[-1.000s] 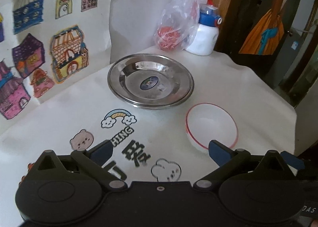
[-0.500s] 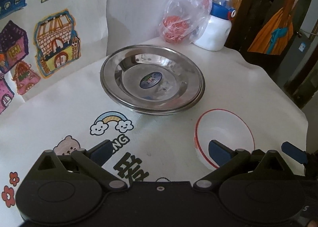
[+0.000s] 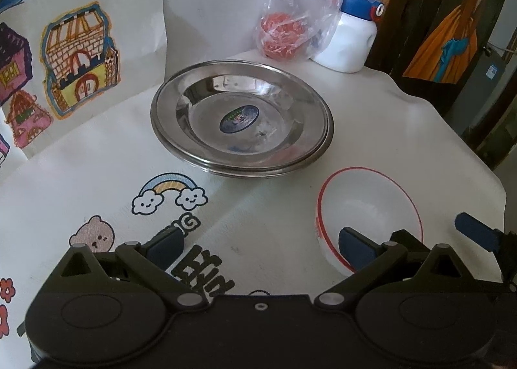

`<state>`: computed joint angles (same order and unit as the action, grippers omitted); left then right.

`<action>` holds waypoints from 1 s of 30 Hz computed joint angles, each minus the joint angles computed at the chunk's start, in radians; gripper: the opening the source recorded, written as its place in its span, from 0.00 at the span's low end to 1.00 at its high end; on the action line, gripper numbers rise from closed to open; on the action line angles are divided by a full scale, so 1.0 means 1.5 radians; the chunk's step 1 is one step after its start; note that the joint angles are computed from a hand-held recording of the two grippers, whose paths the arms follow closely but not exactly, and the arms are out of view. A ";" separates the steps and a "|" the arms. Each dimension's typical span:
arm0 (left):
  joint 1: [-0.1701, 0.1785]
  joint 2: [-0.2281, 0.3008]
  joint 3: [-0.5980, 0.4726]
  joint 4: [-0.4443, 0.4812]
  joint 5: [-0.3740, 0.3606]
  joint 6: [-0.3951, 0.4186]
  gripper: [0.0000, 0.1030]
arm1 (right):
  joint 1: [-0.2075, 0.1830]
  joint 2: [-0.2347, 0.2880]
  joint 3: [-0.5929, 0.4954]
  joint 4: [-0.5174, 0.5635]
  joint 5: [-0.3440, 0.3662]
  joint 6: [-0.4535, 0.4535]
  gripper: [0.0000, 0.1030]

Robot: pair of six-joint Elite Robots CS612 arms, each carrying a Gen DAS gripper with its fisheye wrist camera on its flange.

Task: Organize plates and bowls
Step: 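Grasp the rim of the smaller red-rimmed white bowl with both grippers, then carry the small white bowl with both grippers and lower it into the bowl stack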

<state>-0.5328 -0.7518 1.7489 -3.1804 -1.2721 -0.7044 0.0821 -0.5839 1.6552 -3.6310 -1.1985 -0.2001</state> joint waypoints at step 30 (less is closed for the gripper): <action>0.000 -0.008 0.008 -0.044 -0.099 0.042 0.10 | -0.021 -0.025 0.032 0.072 0.125 0.063 0.20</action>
